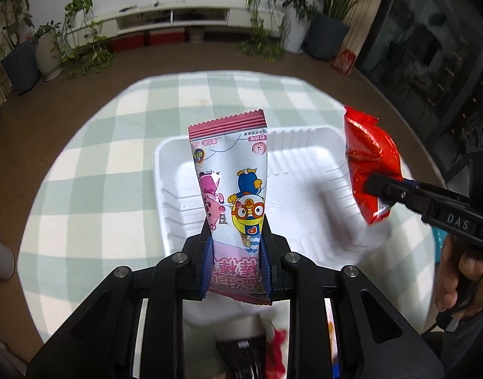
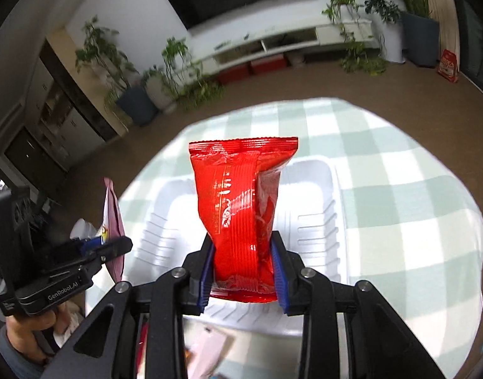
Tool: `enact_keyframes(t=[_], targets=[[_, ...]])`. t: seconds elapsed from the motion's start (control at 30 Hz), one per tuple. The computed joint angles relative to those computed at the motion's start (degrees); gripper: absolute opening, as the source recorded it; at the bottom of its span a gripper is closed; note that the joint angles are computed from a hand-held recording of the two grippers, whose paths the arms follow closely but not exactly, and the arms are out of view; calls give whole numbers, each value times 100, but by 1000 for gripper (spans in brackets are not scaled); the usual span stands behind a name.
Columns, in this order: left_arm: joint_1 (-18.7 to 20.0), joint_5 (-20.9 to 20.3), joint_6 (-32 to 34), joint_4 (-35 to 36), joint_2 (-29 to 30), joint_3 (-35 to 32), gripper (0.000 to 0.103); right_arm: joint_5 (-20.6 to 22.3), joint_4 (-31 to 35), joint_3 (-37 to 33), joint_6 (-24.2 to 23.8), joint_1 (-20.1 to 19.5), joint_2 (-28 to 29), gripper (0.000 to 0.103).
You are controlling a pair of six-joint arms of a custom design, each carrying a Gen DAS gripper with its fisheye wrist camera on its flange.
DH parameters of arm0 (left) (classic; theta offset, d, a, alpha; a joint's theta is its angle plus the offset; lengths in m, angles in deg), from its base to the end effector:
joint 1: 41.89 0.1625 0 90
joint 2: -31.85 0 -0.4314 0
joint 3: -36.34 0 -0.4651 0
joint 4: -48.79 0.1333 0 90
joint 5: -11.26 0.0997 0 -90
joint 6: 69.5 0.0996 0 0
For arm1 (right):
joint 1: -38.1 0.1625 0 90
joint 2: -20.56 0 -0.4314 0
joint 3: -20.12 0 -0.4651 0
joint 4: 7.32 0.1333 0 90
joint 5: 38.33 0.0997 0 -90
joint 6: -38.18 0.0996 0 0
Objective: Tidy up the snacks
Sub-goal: 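Lower the pink bar and red bag into the white tray and open both tools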
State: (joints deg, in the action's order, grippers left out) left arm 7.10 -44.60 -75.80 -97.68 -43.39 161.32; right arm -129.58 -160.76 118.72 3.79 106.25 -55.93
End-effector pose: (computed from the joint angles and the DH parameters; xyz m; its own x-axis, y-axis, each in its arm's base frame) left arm -0.1979 -0.5159 0.1546 -0.7352 0.4083 -0.5411 0.5745 0.7990 -0.1776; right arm -0.1285 -0.6728 0.3980 -0.9192 -0.0756 0.3865 -0.2905 0.7929 -0.5357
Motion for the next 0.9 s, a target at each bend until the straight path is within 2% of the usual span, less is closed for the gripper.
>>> enact_keyframes(t=[0.2, 0.37, 0.7, 0.77, 0.8, 0.83, 0.9], targets=[[173, 126, 62, 193, 674, -336, 22, -421, 404, -329, 30, -158, 344, 35], [300, 197, -29, 221, 985, -471, 23, -486, 447, -427, 193, -303, 433, 35], [357, 531, -61, 92, 1267, -529, 25, -460, 268, -310, 83, -347, 395, 39], [361, 517, -41, 92, 1288, -544, 30, -414, 268, -281, 120, -363, 360, 41], [359, 486, -64, 105, 1269, -537, 35, -394, 263, -278, 115, -366, 353, 41], [367, 450, -94, 105, 1256, -537, 48, -394, 255, -269, 109, -364, 345, 41], [372, 435, -122, 37, 1231, -517, 60, -362, 213, -234, 86, -362, 320, 47]])
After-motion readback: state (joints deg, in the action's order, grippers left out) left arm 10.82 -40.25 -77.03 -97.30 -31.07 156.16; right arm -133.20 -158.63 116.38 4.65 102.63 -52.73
